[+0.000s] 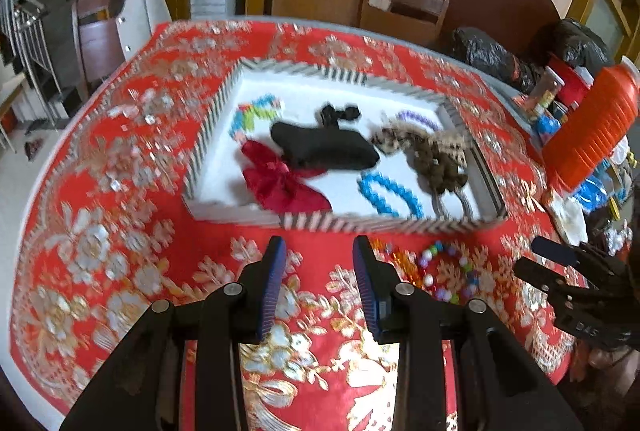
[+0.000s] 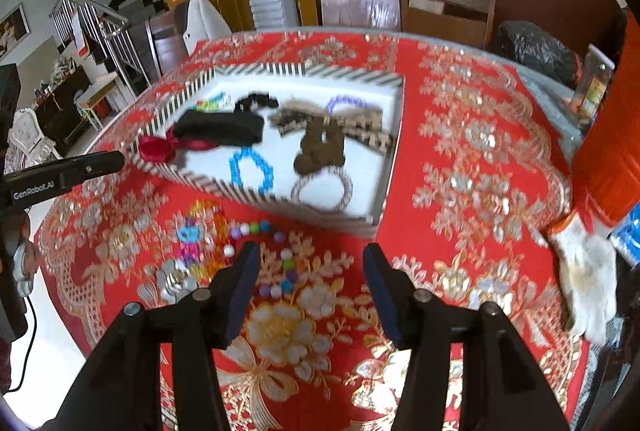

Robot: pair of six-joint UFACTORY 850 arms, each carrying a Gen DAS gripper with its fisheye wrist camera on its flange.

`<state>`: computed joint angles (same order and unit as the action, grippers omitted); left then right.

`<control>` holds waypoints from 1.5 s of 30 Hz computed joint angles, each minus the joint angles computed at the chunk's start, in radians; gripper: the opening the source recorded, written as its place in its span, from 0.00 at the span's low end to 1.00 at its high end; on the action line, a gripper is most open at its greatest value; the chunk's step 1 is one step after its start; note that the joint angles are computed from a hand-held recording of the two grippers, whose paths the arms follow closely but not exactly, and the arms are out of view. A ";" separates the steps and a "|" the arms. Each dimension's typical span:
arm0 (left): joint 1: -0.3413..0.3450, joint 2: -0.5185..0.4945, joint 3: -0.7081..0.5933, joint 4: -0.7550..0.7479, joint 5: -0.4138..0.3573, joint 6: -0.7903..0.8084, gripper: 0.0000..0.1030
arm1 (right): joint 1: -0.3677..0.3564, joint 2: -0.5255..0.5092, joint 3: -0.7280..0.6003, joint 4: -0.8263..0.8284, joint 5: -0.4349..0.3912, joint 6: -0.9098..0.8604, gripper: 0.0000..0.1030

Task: Organize jewelry
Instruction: 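Withdraw both grippers from the tray toward the last bracelets, then grasp the orange beaded bracelet with left gripper while right gripper grasps pastel bead bracelet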

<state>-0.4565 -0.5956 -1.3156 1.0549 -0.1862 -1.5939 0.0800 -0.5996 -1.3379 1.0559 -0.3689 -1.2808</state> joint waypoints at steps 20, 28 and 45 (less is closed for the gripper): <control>-0.008 -0.156 -0.152 -0.475 -0.019 0.459 0.47 | 0.049 -0.123 -0.090 -0.203 0.024 0.137 0.38; -0.018 -0.193 -0.200 -0.575 -0.051 0.577 0.47 | 0.047 -0.117 -0.071 -0.110 0.047 0.026 0.38; -0.011 -0.145 -0.136 -0.501 0.027 0.491 0.23 | 0.030 -0.076 -0.035 0.166 0.001 -0.230 0.09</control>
<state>-0.4677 -0.7404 -1.4519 0.5534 -0.1589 -1.1031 0.1100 -0.6752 -1.3731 1.2221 -0.3677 -1.5106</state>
